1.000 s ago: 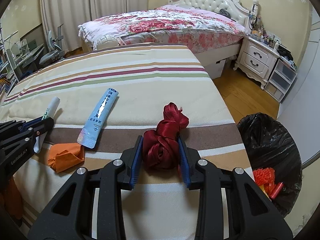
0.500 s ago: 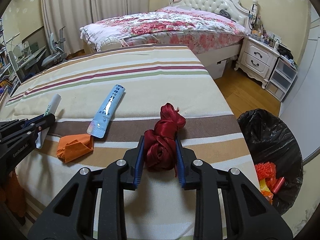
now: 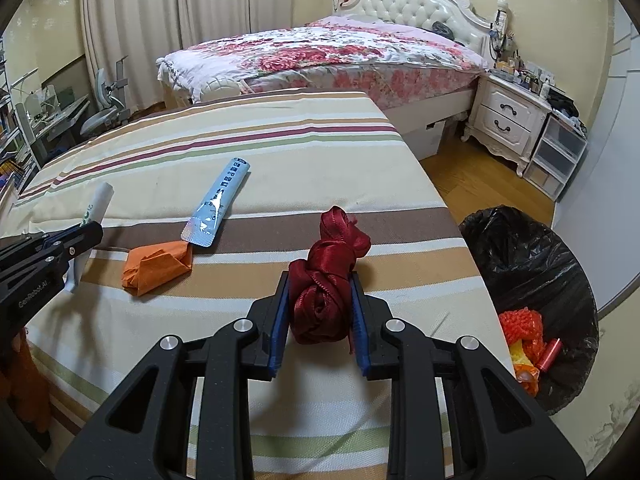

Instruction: Collect trash

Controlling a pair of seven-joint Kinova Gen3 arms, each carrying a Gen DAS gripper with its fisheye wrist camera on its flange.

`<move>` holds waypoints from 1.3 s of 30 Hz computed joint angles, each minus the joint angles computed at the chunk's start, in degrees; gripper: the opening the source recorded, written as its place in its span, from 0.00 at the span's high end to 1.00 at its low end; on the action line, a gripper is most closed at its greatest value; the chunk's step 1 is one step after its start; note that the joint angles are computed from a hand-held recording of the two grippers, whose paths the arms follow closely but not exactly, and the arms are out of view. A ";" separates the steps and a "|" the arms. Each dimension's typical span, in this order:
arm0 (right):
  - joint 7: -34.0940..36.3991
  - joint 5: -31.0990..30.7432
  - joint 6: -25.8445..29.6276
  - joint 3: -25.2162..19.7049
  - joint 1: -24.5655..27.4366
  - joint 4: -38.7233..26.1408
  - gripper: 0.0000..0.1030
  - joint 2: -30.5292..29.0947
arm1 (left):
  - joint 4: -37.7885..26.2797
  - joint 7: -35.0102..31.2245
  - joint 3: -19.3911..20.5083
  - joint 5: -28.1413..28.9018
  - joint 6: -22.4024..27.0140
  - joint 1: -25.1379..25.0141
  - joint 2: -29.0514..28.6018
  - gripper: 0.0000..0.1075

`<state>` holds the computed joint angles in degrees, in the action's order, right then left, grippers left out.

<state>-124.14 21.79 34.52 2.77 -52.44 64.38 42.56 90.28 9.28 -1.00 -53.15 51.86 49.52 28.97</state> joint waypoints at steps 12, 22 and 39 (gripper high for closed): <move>-5.92 4.14 -2.96 3.57 -2.56 6.01 0.74 -3.55 | -4.38 0.29 0.20 -2.38 4.30 3.10 1.65 0.87; -16.36 12.87 -5.66 8.50 -5.43 12.11 0.74 -7.19 | -11.48 -3.72 -0.43 -3.68 5.12 5.41 4.77 0.87; -32.54 25.35 -5.79 10.35 -1.26 18.23 0.74 -11.08 | -30.55 -19.68 -4.58 2.62 1.20 6.49 14.29 0.87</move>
